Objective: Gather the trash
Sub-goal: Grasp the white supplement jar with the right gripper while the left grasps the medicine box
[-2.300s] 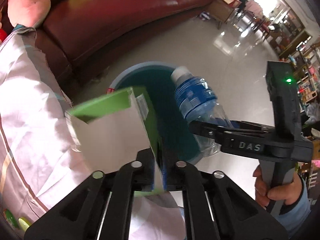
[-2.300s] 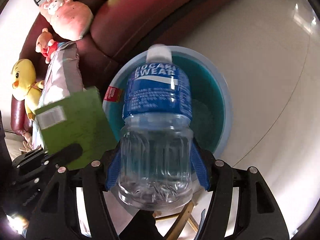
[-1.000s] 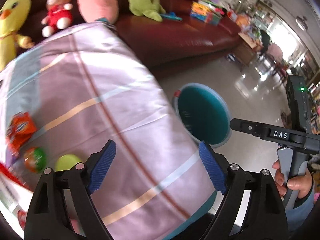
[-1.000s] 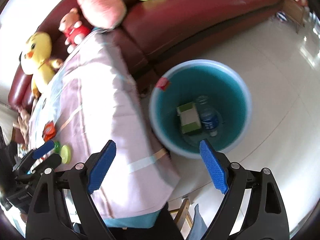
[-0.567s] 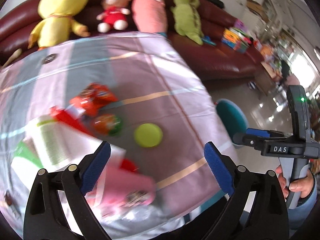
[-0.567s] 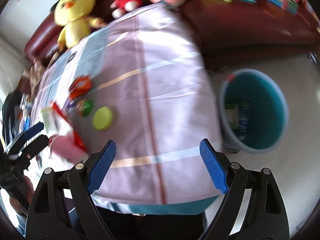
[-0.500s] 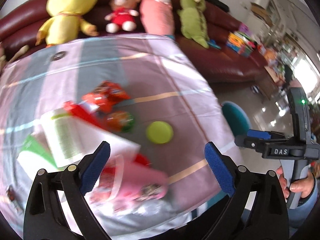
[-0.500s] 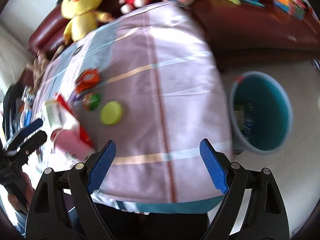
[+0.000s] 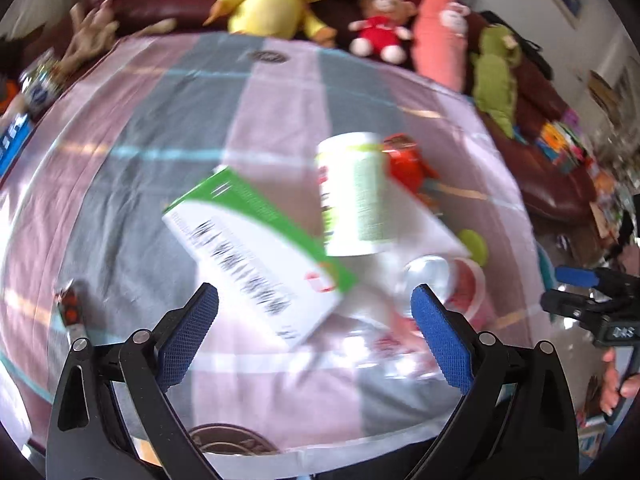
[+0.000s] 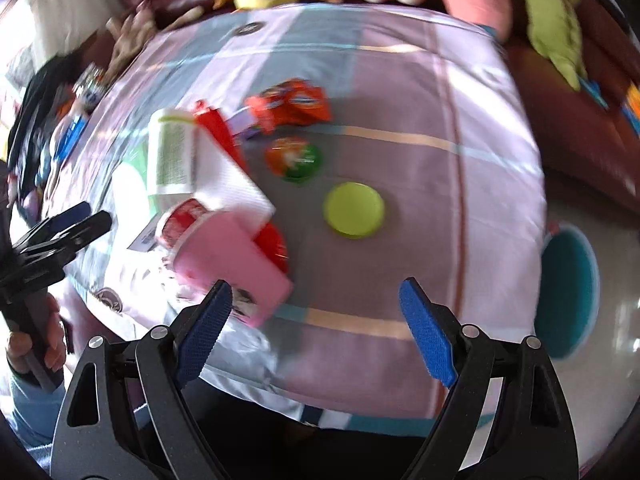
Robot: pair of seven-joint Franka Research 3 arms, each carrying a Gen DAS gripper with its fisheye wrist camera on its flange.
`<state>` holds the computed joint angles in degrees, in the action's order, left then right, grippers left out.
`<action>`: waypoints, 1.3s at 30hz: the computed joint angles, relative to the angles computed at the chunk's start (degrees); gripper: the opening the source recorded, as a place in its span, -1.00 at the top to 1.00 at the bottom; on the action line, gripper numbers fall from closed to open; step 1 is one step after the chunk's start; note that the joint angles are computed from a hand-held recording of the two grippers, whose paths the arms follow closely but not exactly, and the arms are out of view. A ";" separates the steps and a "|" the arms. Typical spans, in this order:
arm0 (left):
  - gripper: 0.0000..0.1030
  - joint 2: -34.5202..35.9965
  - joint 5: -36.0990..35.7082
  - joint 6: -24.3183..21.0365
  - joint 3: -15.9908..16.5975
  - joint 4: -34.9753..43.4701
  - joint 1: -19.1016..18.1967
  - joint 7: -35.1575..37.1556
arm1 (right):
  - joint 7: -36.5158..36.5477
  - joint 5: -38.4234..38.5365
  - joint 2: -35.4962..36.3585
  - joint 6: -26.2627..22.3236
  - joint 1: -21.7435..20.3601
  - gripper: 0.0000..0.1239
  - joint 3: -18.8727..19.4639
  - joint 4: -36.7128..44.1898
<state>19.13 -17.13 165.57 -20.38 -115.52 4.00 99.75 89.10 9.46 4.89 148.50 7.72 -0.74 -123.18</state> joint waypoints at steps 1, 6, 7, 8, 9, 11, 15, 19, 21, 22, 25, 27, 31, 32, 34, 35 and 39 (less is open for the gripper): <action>-0.88 0.40 -0.06 0.13 0.30 0.02 0.12 -0.34 | -0.15 -1.01 1.08 -0.78 0.55 -0.32 0.41 1.46; -0.88 3.07 -2.36 0.25 -0.60 1.80 2.14 -1.26 | -1.57 -1.12 6.80 -4.97 2.41 -0.32 1.56 9.98; -0.88 3.83 -2.06 0.15 -0.29 2.60 1.97 -2.09 | -1.37 -0.75 7.94 -5.44 2.66 -0.32 1.55 11.80; -0.88 4.34 -1.35 -0.01 0.24 3.15 1.48 -3.25 | -1.07 -0.60 8.82 -5.71 2.89 -0.32 1.44 13.20; -0.88 5.16 -0.35 -0.62 0.97 4.17 0.83 -4.70 | -0.57 -0.53 9.87 -6.07 3.09 -0.32 1.28 14.87; -0.88 6.80 0.70 -1.92 0.67 6.08 0.80 -5.53 | 0.21 -0.23 11.55 -6.97 3.28 -0.32 1.01 17.47; -0.89 8.81 5.04 -3.34 2.07 8.31 -1.45 -7.31 | 1.00 2.78 15.85 -10.77 2.46 -0.32 1.12 24.03; -0.89 10.01 8.70 -2.76 3.50 9.14 -2.14 -10.16 | 0.69 5.26 20.31 -14.81 2.35 -0.32 2.15 30.47; -0.89 9.91 8.56 -2.66 3.06 8.64 -0.64 -10.73 | 0.45 5.75 22.39 -16.37 2.81 -0.30 2.55 33.46; -0.89 9.73 8.25 -2.64 2.72 8.28 0.33 -10.72 | 0.36 5.84 23.77 -17.20 3.13 -0.26 2.75 35.40; -0.89 8.82 8.26 -2.47 3.19 6.92 1.89 -11.51 | 0.14 6.71 28.04 -19.99 3.67 -0.18 3.46 41.52; -0.89 8.34 7.71 -2.66 3.20 6.20 3.07 -12.01 | -0.09 6.55 30.78 -21.92 4.26 -0.17 3.62 45.52; -0.89 7.78 5.70 -3.22 2.19 5.44 5.22 -12.00 | 0.28 4.94 36.82 -26.02 5.87 -0.13 3.35 53.70; -0.89 7.78 5.07 -3.44 1.77 5.52 5.61 -11.67 | 0.46 4.69 37.88 -26.45 6.10 -0.06 3.24 54.89; -0.89 7.69 3.76 -4.09 0.86 5.67 6.27 -10.67 | 0.01 4.58 39.03 -26.73 6.13 0.22 3.32 55.66; -0.89 7.55 3.43 -4.28 0.73 5.68 6.19 -10.34 | -0.30 5.05 38.73 -26.23 5.92 0.22 3.55 54.88; -0.89 8.01 3.16 -5.56 0.80 7.48 4.49 -9.94 | -2.18 5.85 34.78 -21.62 5.50 0.22 3.59 49.66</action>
